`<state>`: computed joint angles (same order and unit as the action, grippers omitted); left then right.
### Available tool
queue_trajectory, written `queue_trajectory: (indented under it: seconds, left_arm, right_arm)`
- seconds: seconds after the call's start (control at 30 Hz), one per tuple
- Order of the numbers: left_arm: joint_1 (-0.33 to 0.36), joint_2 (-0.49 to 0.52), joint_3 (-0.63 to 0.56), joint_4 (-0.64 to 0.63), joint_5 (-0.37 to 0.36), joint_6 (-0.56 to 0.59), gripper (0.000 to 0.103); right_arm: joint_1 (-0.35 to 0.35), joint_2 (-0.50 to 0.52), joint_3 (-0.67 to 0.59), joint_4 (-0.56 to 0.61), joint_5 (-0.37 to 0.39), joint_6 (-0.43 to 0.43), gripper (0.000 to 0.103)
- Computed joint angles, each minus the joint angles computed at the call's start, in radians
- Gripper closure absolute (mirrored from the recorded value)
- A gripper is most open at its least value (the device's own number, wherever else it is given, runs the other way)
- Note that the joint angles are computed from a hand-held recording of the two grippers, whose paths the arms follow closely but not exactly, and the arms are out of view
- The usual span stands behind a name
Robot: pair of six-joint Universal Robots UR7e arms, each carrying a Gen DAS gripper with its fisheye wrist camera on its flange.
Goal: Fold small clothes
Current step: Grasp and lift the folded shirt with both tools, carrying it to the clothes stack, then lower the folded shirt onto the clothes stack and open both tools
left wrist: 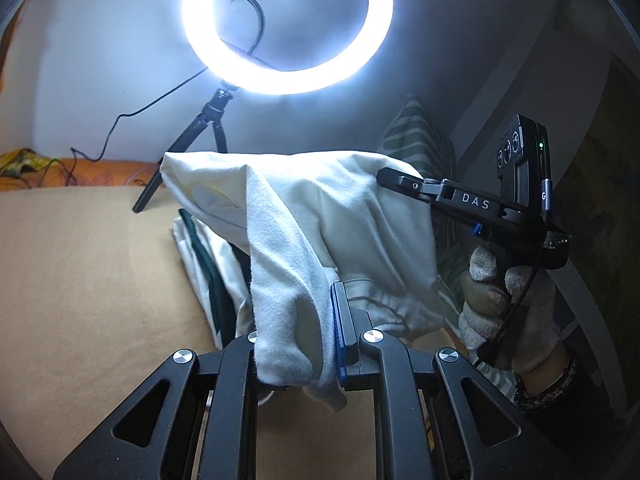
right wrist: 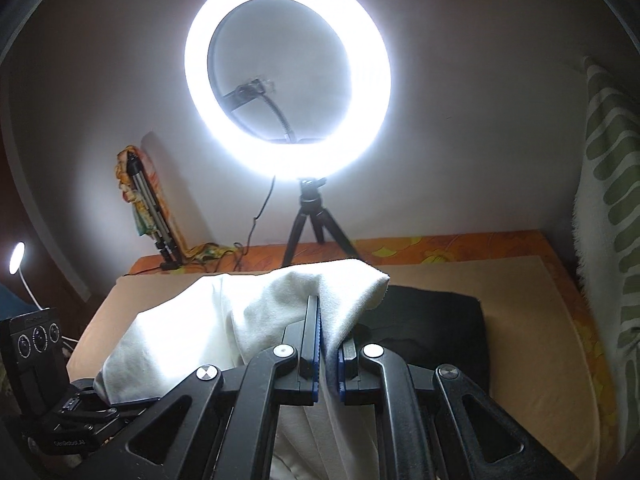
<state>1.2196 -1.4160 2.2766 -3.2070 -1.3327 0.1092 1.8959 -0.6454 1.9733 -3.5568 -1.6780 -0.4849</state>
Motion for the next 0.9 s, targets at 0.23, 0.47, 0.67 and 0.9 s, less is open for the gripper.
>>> queue_trajectory:
  seconds: [0.23, 0.47, 0.67, 0.9]
  left_arm:
    - [-0.021, 0.098, -0.06, -0.035, 0.031, 0.04, 0.09]
    - [-0.016, 0.188, -0.109, -0.071, 0.05, 0.065, 0.09]
    - [0.008, 0.236, -0.151, -0.029, 0.068, 0.039, 0.09]
    - [0.012, 0.211, -0.134, 0.055, 0.117, -0.02, 0.064]
  right_arm:
    - [-0.037, 0.02, -0.089, 0.035, -0.027, -0.024, 0.1]
    - [-0.078, 0.056, -0.184, 0.075, -0.041, -0.064, 0.1]
    - [-0.105, 0.115, -0.271, 0.126, -0.062, -0.094, 0.1]
    - [-0.113, 0.177, -0.336, 0.124, -0.157, -0.121, 0.096]
